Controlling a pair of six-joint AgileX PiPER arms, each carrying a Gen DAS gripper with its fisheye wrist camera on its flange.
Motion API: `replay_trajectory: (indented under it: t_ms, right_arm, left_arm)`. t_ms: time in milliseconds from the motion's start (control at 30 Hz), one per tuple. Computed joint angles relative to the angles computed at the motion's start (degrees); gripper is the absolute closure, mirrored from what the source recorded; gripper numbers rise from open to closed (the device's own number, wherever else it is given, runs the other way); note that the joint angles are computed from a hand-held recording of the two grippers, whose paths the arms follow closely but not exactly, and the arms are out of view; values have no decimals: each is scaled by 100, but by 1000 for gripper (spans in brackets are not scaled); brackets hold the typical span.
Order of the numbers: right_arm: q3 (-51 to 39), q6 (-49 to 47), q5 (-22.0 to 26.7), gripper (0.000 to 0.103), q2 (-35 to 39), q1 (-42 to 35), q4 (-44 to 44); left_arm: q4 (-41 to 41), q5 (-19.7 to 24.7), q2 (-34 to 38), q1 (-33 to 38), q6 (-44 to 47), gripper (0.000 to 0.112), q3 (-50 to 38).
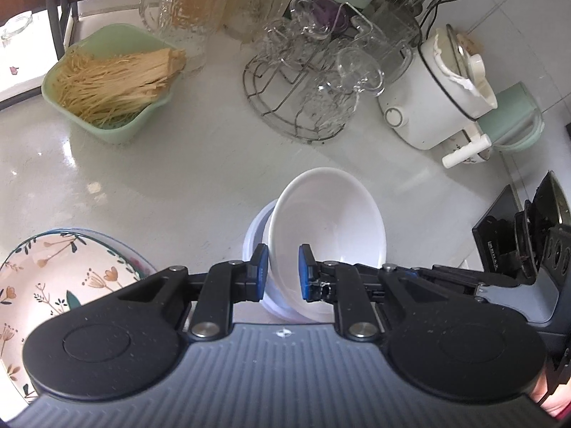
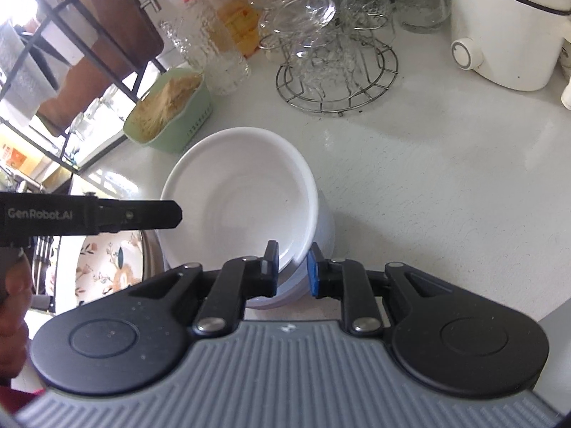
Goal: Organize plates and bowls
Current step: 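Lower the white bowl into the light-blue bowls with both grippers, then open both grippers and release the white bowl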
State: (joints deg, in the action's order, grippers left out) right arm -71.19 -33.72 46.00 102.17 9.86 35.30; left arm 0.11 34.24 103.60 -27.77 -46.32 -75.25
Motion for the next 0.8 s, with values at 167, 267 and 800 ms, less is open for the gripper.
replay_trajectory:
  t_ms: [167, 267, 800]
  right_arm:
    - [-8, 45, -24, 82, 8, 37, -10]
    - [-81, 406, -83, 82, 26, 137, -280]
    - [-47, 159, -612, 53, 363, 45, -113]
  left_arm:
    - [-44, -23, -32, 42, 50, 93, 80]
    - [-142, 11, -39, 105, -1, 75, 105]
    - [35, -71, 335, 134, 134, 54, 65]
